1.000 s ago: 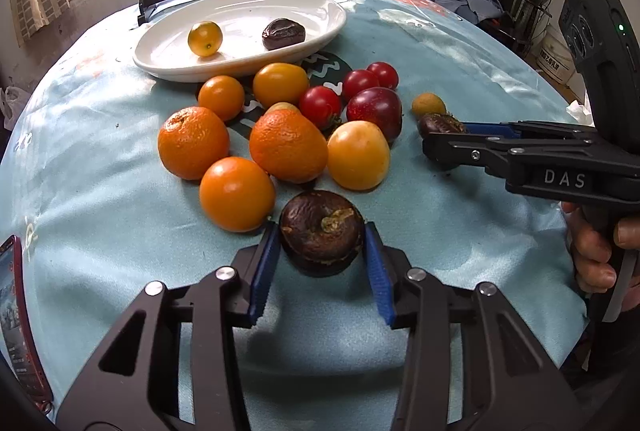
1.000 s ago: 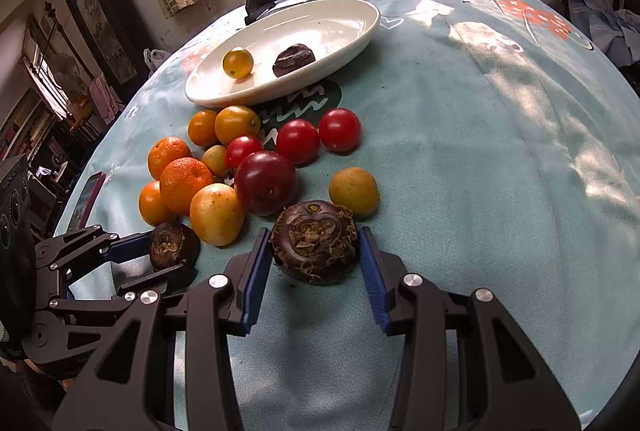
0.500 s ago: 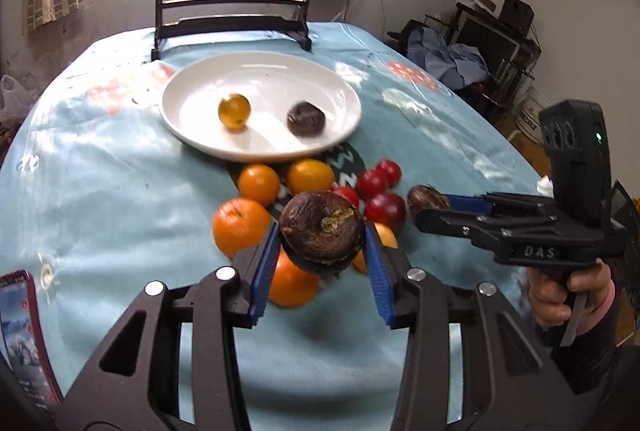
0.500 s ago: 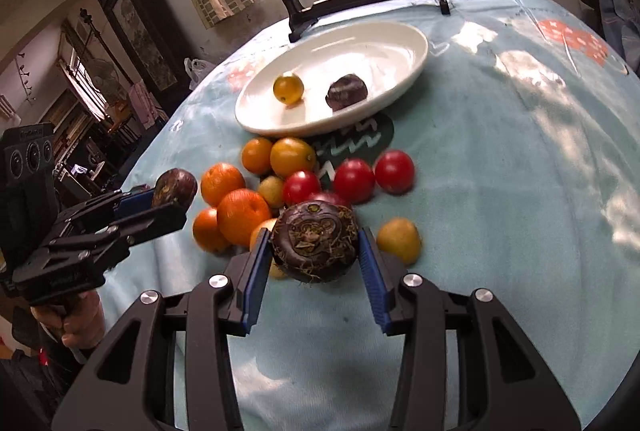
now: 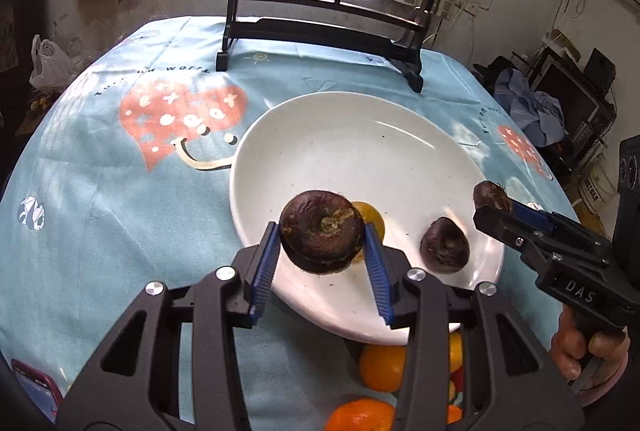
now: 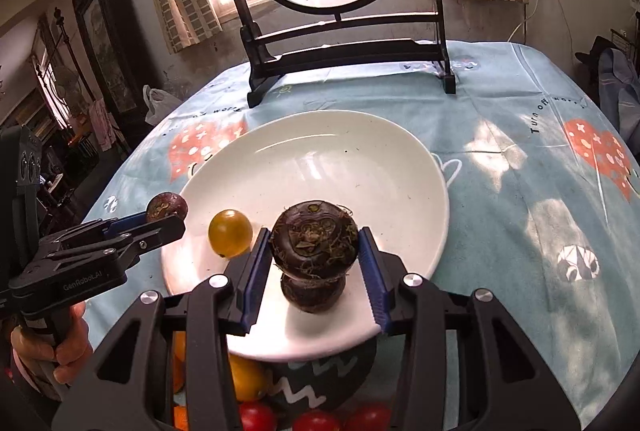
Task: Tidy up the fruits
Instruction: 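Lower both dark fruits onto the white plate and open both grippers, then grasp a yellow-green fruit with the right gripper while the left grasps an orange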
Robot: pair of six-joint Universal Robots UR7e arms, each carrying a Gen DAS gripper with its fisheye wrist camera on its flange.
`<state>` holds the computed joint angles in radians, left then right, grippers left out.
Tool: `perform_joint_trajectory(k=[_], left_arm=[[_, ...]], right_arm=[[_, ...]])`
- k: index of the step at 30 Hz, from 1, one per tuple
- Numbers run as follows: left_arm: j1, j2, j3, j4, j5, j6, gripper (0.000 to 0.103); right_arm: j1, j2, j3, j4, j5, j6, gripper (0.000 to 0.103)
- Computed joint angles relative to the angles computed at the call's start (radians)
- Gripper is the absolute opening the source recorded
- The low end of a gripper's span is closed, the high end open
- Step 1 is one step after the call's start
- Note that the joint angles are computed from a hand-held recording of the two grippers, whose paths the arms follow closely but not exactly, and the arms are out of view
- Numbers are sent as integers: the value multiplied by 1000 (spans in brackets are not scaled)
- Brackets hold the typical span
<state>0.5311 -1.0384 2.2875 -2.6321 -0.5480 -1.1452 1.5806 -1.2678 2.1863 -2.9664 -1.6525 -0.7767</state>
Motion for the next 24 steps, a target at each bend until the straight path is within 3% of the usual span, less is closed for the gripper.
perform_joint_trajectory(k=[3,7,8,11,14,24], left_arm=[[20,5,-3,-1,-15,3,44],[-24,-11,14,49,32,-66,90],[-46,-21,21,101,64,-123,94],[-96,-45,28,217,100,-224,97],[-114,-49,48,180,63,-219,98],[-187,-65,99,323,-40,-406,98]], right_arm=[[2,22,-7,-7,-18,-4,48],[-1,-19,35,-42,4,-48,62],[-4,-37,52,-59,19,-62,63],[-18,-86,87,-54,58,-73,65],[-37,-135,122,-20,73,-95,65],[-182,-307,238,-26,121,-138,65]])
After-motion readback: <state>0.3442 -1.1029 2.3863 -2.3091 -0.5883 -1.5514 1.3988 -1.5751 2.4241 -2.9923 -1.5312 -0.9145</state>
